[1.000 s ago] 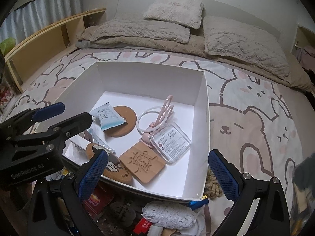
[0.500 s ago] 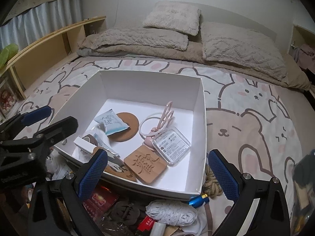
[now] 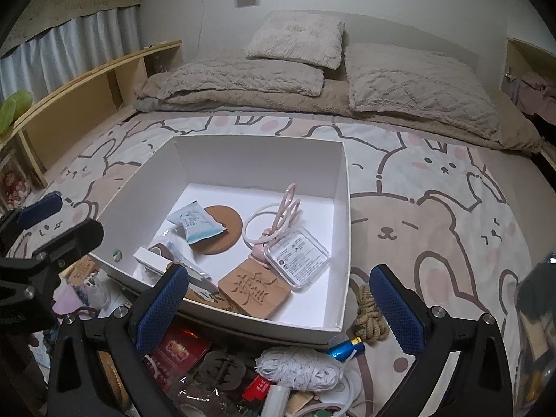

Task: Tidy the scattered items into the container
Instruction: 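Withdraw both grippers from the white box back toward the remaining pile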

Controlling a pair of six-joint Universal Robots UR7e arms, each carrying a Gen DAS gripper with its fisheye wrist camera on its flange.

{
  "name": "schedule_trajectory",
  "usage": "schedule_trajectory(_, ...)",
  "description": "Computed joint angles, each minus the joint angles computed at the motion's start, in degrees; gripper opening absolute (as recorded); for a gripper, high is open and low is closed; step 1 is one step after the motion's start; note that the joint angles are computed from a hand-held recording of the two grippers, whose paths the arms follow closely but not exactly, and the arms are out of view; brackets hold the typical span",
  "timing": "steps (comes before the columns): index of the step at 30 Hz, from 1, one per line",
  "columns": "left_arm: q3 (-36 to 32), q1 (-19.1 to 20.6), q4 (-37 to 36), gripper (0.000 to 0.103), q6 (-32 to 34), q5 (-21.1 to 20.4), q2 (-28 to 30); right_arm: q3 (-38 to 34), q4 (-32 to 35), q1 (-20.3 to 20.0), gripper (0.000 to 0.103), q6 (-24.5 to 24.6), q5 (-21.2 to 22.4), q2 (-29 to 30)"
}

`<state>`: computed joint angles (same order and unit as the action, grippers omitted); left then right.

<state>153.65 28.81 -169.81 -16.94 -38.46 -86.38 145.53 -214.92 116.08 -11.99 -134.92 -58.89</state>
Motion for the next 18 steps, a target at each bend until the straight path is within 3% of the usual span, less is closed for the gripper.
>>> schedule_trajectory(18, 2.1, -4.3, 8.7, 0.103, -5.4, 1.5, -7.4, 2.1, -2.2, 4.1, 0.103, -0.5, -1.7, -2.7)
